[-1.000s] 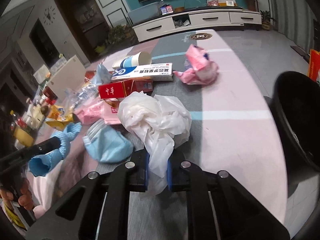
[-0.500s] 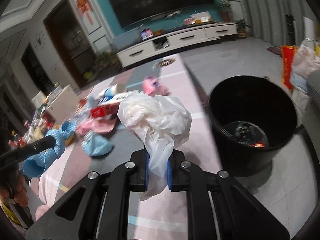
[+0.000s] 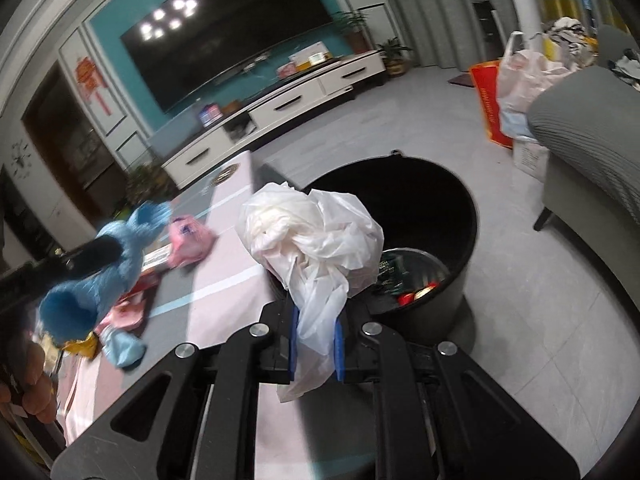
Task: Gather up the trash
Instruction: 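Carry both items over the black bin and open both tools to drop them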
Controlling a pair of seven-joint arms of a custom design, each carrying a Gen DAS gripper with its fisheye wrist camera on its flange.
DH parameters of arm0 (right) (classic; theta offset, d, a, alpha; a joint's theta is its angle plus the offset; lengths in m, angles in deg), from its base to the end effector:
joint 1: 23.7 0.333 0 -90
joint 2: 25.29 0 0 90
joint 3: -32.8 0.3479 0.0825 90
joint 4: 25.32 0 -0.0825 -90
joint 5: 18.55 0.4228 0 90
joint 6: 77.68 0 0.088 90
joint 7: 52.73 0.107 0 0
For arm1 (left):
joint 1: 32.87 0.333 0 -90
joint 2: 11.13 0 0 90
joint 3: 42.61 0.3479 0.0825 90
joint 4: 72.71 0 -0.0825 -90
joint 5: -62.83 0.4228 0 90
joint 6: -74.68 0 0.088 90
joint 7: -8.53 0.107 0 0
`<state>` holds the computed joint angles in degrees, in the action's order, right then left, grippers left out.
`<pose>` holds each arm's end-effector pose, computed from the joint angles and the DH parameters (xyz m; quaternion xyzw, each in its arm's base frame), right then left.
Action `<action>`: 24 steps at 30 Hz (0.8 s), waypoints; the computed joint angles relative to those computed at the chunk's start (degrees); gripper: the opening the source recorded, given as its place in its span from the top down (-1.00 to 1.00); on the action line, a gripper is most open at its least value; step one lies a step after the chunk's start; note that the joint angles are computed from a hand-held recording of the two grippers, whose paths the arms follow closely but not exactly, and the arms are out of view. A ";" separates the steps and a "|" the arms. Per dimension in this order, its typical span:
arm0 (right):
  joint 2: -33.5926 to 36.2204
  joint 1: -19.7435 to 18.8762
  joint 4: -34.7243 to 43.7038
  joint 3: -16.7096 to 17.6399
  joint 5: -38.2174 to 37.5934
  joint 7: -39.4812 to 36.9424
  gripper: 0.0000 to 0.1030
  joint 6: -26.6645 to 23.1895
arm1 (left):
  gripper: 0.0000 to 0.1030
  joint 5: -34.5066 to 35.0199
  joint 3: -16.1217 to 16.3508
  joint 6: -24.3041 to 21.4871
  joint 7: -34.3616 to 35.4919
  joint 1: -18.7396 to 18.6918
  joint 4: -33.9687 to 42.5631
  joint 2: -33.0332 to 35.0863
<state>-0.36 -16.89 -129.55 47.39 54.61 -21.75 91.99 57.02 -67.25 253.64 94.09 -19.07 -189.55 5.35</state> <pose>0.6872 0.1802 0.3512 -0.6811 0.5927 -0.0811 0.4221 0.6709 -0.0986 0.4162 -0.6653 0.6289 -0.3585 0.1829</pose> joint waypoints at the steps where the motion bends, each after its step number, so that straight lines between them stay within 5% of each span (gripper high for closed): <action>1: 0.82 0.32 0.94 -0.62 -0.98 1.26 0.70 0.23 | 0.36 0.76 1.09 -1.81 -0.65 -1.45 3.04 2.24; 8: 5.68 1.26 5.84 -3.21 -11.97 12.57 0.61 0.70 | 0.19 3.64 6.56 -9.78 -3.94 -8.38 17.16 12.71; 10: 6.69 1.10 6.82 -3.37 -14.97 15.39 0.41 0.39 | -0.08 4.43 7.71 -10.93 -4.96 -9.58 19.31 14.28; 12: 7.23 0.26 7.17 -2.65 -16.82 17.08 -0.02 0.59 | -0.29 4.63 7.95 -10.81 -5.61 -9.88 20.19 15.05; 14: 7.56 -0.93 7.00 -1.36 -17.65 18.40 -0.22 1.88 | -0.40 4.44 7.20 -10.27 -5.28 -9.13 19.59 14.90; 24: 2.64 -7.92 -0.07 6.31 -12.16 12.60 -0.34 1.92 | -0.87 5.83 9.59 -5.54 -9.21 -9.05 4.16 4.09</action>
<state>2.28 -24.81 -129.62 53.69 42.44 -9.15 93.91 62.86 -57.66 248.09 84.88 -28.12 -185.39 9.44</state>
